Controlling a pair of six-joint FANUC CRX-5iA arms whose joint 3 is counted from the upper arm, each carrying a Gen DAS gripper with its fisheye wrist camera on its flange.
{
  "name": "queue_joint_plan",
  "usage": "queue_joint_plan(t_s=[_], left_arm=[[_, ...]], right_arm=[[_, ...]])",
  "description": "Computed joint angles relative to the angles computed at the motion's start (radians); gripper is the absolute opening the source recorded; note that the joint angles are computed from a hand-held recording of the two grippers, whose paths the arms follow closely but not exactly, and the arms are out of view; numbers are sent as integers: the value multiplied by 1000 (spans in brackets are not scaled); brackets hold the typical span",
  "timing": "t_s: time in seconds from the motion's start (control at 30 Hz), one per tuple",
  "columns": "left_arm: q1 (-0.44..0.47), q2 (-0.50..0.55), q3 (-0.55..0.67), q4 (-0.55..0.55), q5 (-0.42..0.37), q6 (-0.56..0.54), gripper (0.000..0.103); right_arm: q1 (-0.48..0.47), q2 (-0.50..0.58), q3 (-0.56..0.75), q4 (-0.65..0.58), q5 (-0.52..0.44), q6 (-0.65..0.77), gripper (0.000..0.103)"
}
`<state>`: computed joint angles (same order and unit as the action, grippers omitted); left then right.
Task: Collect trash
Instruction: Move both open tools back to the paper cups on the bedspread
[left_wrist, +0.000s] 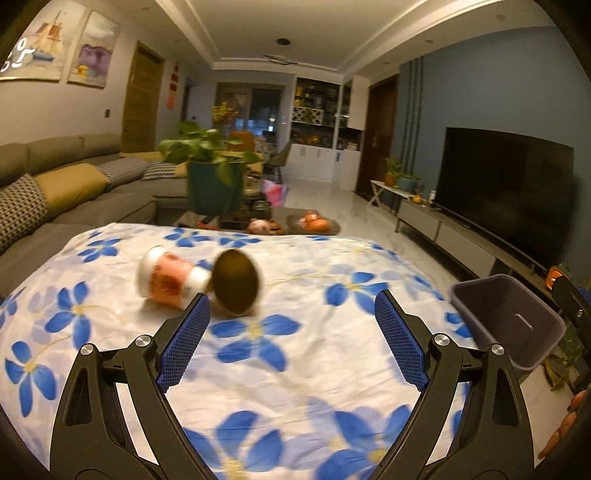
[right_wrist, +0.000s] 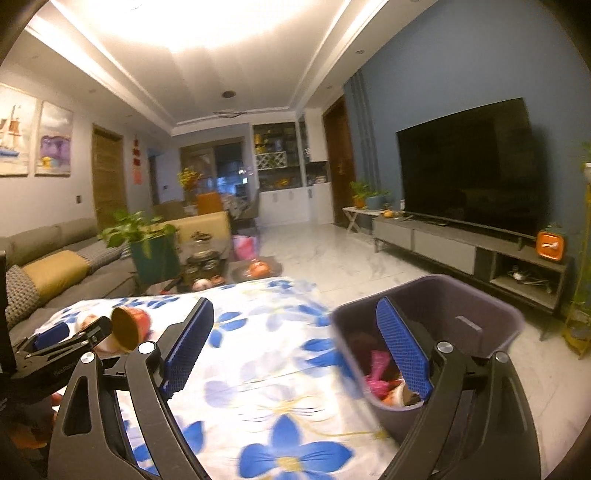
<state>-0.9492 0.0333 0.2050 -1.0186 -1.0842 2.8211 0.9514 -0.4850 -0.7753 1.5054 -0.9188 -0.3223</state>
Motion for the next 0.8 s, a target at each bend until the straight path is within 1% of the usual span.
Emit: queue_joint_plan(t_s=[0.23, 0.43, 0.53, 0.67, 0.8], left_arm=[[53, -79, -101, -12, -69, 46, 89], [119, -152, -179, -12, -97, 75, 89], [143, -176, -202, -21, -105, 78, 89], [189, -204, -230, -12, -76, 75, 89], [234, -217, -247, 12, -21, 63, 89]], right_arm=[[10, 84, 49, 2, 84, 1, 87], [4, 188, 119, -22, 171, 38, 87], [5, 236, 151, -29, 190, 51, 87], [-5, 297, 196, -24, 218, 56, 87], [-18, 367, 255, -24, 252, 90, 87]])
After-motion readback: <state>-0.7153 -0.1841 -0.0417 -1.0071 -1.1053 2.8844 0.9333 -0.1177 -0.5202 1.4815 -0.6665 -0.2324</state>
